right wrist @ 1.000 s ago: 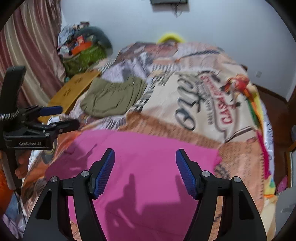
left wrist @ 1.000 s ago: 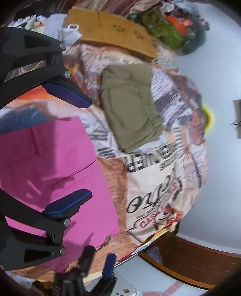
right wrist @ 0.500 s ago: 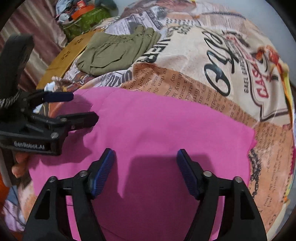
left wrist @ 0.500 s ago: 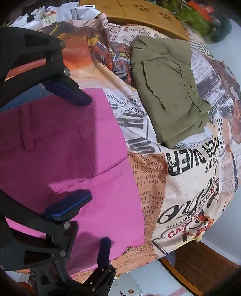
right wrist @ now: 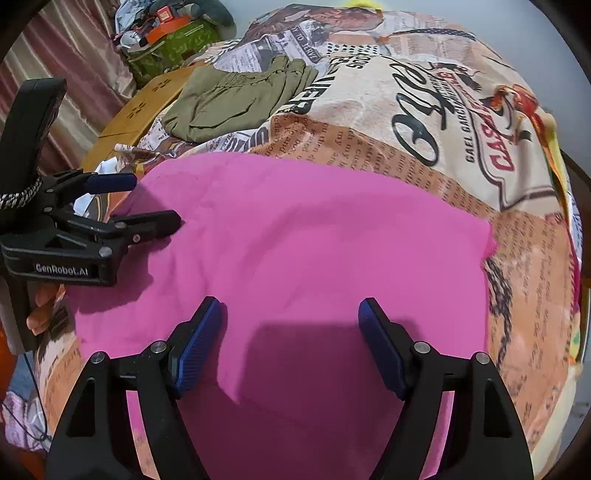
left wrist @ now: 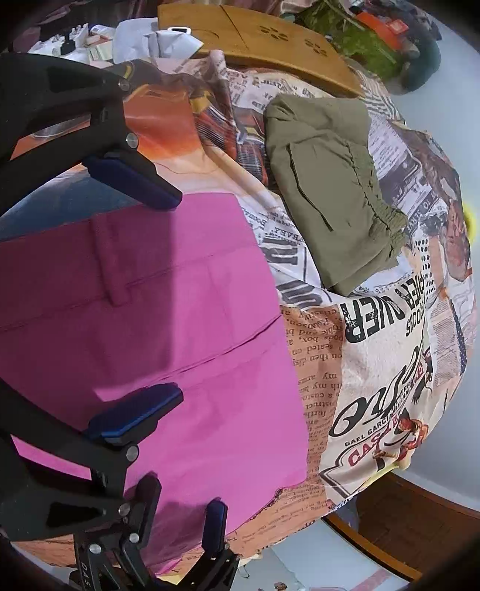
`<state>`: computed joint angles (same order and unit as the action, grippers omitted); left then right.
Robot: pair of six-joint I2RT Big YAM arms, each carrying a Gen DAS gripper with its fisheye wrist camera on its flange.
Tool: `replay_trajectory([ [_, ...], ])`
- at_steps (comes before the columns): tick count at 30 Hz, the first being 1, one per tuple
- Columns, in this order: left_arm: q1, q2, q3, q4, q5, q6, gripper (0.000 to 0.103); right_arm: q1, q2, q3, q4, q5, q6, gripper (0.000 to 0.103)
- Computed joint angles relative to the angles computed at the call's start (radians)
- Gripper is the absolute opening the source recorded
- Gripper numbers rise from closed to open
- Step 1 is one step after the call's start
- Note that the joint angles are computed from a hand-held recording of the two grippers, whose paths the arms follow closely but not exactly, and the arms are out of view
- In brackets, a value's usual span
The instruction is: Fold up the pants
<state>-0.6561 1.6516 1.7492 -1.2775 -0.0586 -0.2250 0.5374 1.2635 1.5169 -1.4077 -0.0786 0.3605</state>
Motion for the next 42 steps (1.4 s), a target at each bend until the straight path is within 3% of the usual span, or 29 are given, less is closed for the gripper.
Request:
replay_trajectory([
  [4,-0.009,-0.033,-0.033,0.005,-0.016,-0.010,0.097,0.006,-0.043,-0.028,-0.009,0.012,0.029,0.075],
  [9,-0.036,-0.106,-0.111,0.043,-0.100,-0.014,0.097,0.011,-0.099,-0.067,-0.011,0.022,0.085,0.076],
  [17,-0.063,-0.197,-0.210,0.073,-0.182,-0.027,0.098,0.082,-0.159,-0.100,-0.031,0.122,0.123,0.078],
  [24,-0.060,-0.212,-0.211,0.064,-0.173,-0.074,0.098,0.120,-0.160,-0.090,-0.024,0.176,0.145,0.078],
  [29,-0.059,-0.254,-0.219,0.071,-0.212,-0.108,0.097,0.153,-0.158,-0.056,0.005,0.215,0.148,0.078],
  [34,-0.013,-0.285,-0.221,0.045,-0.120,-0.194,0.097,0.175,-0.140,-0.033,0.056,0.219,0.152,0.078],
  [38,0.028,-0.316,-0.251,0.046,0.005,-0.293,0.097,0.180,-0.115,-0.037,0.082,0.201,0.163,0.078],
  [42,0.026,-0.321,-0.266,0.036,0.066,-0.304,0.097,0.176,-0.086,-0.046,0.066,0.166,0.166,0.078],
])
